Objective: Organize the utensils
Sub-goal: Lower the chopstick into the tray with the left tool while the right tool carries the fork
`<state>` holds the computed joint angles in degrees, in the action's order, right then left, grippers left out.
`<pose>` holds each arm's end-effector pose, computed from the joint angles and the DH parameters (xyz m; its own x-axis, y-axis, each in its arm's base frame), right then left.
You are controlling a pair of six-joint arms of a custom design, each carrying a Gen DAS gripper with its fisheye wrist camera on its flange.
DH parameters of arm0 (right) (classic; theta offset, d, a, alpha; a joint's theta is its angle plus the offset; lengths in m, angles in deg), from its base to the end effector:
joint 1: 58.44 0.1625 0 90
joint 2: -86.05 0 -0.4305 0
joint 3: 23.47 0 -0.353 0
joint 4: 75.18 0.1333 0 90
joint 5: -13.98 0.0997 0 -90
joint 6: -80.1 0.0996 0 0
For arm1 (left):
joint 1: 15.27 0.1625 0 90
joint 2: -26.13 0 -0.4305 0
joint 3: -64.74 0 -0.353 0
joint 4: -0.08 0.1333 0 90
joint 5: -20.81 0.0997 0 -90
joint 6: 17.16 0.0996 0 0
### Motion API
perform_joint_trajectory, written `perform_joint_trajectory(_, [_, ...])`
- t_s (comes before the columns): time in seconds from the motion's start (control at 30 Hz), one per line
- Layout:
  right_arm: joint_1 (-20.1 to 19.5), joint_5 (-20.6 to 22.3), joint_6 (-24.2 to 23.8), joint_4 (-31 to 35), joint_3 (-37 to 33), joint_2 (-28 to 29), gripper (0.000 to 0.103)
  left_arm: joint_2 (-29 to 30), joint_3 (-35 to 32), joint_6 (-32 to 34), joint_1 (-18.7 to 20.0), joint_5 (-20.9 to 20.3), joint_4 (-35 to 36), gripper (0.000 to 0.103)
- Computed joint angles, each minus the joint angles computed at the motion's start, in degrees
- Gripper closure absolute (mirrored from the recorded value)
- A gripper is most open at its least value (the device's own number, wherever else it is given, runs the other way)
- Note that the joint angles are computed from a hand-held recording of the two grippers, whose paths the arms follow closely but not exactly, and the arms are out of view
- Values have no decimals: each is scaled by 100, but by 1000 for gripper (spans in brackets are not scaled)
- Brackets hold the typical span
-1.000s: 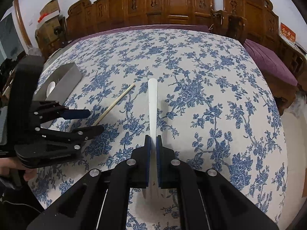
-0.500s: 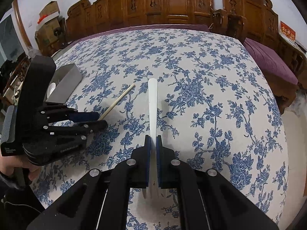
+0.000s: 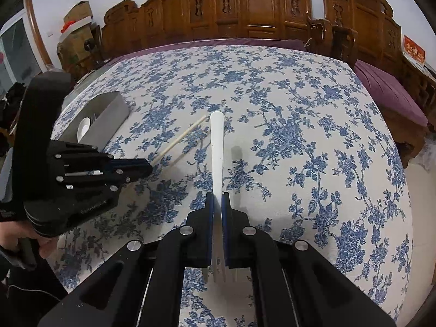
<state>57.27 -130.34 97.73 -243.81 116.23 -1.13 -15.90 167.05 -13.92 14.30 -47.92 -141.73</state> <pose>0.1995 -0.2936 0.3041 -0.7666 0.3109 0.5618 -0.1651 0.7501 -0.6403 -0.4206 -0.4334 0.0377 -0.3641 0.8631 -0.3499 0.8823 0.4400 0.1673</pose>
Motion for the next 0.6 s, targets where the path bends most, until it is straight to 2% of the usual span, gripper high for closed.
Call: perform_joint_trajectory(0.6, [358,53,-108,-164,-369,505,96,-609,-36,156,180,226,99,98])
